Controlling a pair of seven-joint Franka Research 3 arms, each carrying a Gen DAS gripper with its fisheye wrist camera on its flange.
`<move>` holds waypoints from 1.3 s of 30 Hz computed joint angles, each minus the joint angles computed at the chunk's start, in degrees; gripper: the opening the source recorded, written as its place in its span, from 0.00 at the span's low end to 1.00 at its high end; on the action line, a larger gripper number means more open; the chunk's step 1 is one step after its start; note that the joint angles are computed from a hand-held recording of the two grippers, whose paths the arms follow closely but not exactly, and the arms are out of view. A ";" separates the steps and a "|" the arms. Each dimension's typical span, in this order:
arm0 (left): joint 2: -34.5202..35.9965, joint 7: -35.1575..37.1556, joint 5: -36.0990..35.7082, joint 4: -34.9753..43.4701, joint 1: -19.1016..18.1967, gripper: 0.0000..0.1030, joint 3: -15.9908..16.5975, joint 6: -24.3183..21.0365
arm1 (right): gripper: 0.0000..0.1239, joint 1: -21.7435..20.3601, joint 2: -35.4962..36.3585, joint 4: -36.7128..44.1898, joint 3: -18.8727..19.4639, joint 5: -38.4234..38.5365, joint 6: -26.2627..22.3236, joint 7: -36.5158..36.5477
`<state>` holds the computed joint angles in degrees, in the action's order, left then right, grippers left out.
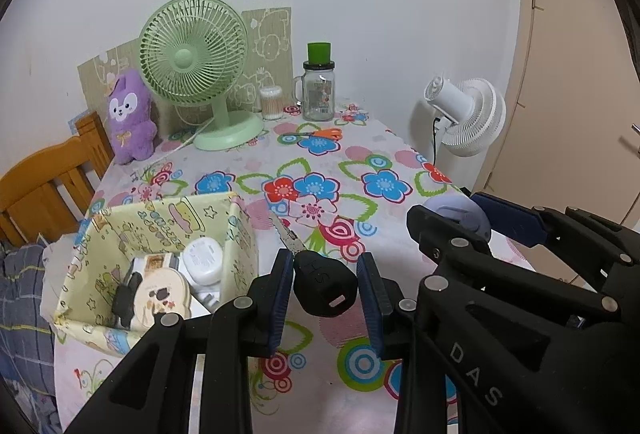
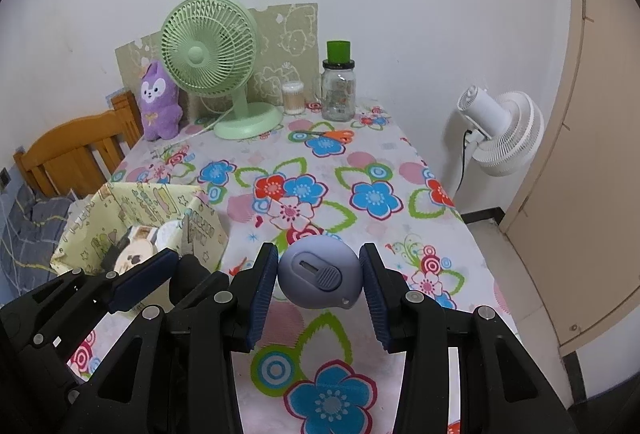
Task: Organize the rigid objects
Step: 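Carry the grey tag and black key fob toward the yellow box with both tools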
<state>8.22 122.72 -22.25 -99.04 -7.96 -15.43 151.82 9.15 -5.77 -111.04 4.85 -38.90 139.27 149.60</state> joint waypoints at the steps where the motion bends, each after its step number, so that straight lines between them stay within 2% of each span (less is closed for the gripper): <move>1: 0.14 0.15 -0.05 0.25 0.07 0.32 0.01 -0.07 | 0.37 0.03 0.12 0.28 0.05 -0.09 -0.08 -0.05; 22: 5.31 -0.68 1.64 8.36 3.34 0.32 0.02 -2.96 | 0.37 4.76 9.26 12.35 -2.72 1.43 -1.19 -4.72; 39: 10.43 -3.21 4.06 14.13 6.33 0.32 -0.15 -5.81 | 0.37 9.50 18.95 22.86 -6.31 7.39 -1.20 -10.18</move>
